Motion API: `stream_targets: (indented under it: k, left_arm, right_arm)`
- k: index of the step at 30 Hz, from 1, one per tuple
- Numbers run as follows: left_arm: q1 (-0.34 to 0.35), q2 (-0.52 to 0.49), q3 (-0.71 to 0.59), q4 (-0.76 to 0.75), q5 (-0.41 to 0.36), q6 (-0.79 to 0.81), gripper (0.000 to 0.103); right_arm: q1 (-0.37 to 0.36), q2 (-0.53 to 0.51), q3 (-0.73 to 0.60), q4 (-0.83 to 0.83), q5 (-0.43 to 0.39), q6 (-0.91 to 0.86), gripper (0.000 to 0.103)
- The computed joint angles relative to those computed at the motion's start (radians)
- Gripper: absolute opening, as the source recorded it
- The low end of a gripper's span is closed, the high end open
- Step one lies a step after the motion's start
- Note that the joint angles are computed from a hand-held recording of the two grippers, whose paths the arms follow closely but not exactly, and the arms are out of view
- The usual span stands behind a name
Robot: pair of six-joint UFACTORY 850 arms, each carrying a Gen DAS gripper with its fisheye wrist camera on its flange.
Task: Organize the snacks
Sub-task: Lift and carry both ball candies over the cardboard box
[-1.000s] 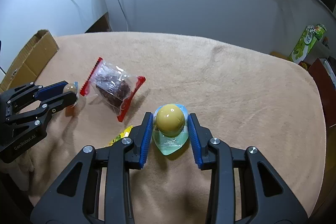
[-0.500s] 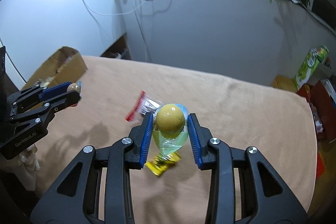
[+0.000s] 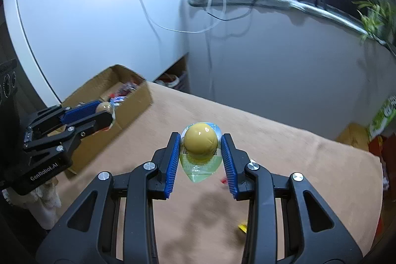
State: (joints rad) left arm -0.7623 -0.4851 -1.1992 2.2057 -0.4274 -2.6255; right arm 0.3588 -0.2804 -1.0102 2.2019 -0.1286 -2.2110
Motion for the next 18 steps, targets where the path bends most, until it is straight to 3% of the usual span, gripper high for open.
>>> stream_targets:
  k: [18]
  left_arm:
    - [0.065, 0.122, 0.178, 0.091, -0.091, -0.172, 0.025]
  right_arm:
    - [0.139, -0.127, -0.181, -0.322, -0.008, 0.309, 0.035]
